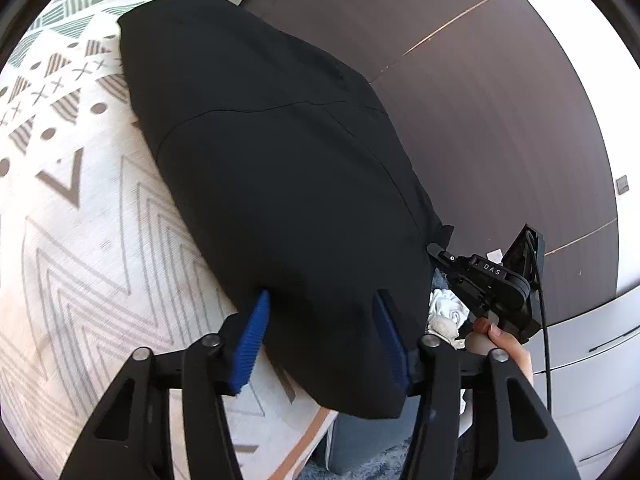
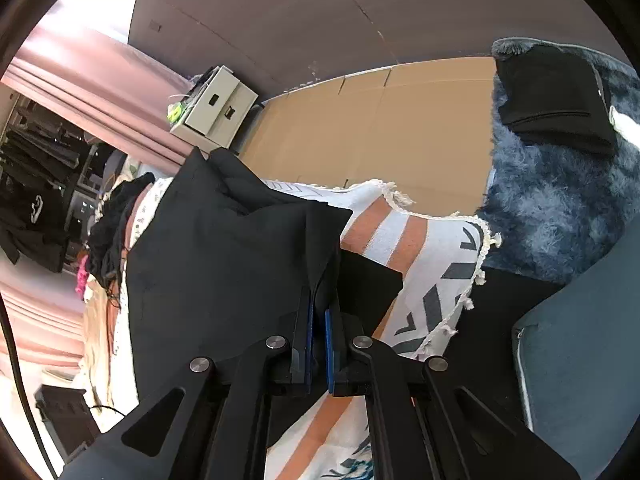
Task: Fold large clothes
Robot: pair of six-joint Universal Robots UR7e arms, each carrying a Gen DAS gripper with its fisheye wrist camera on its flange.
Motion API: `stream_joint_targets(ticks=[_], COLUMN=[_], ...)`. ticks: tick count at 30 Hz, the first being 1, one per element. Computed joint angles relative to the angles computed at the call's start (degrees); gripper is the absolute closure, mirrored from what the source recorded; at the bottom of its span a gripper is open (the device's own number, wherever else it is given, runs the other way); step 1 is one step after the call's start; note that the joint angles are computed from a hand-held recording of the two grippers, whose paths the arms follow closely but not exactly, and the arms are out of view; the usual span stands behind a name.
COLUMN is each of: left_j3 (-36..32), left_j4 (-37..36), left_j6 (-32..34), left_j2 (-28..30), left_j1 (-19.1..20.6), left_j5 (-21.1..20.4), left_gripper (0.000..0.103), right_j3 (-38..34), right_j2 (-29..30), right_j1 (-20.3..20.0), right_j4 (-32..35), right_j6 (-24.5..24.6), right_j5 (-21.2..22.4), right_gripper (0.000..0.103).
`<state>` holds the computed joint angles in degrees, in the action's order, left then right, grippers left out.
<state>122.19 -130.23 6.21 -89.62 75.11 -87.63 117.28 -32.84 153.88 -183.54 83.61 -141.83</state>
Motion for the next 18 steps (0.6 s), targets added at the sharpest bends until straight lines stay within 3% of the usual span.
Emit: stream_joint_targets(ticks=[3, 6, 11, 16, 18], left_j3=[0.0, -0.2, 0.1, 0.4, -0.6], left_j4=[-0.5, -0.8, -2.2, -2.5, -1.5], left_j6=[-0.2, -0.6, -0.7, -0.5, 0.3], left_j2=[0.9, 1.6, 2.7, 2.7, 2.6], left_j1=[-0.2, -0.7, -0.5, -0.4, 0.1], left_j5=[-0.2, -0.7, -1.7, -2.1, -2.1], left_gripper=[0.056, 0.056, 0.056, 0.056, 0.056], right_j3=[-0.5, 0.0, 0.3, -0.2, -0.4], right_j2=[-0.4, -0.2, 0.0, 3.8, 5.1], right_j1=[-0.1, 0.2, 2.4, 2.9, 3.5], right_j4=[1.6, -1.5, 0.3, -6.7, -9.3], right_j6=[-0.1, -0.3, 4.4, 4.2, 4.5], right_j5=[0.3, 1.4, 0.2, 1.9, 0.8], right_gripper=[0.101, 0.099, 0.094, 0.092, 0.079])
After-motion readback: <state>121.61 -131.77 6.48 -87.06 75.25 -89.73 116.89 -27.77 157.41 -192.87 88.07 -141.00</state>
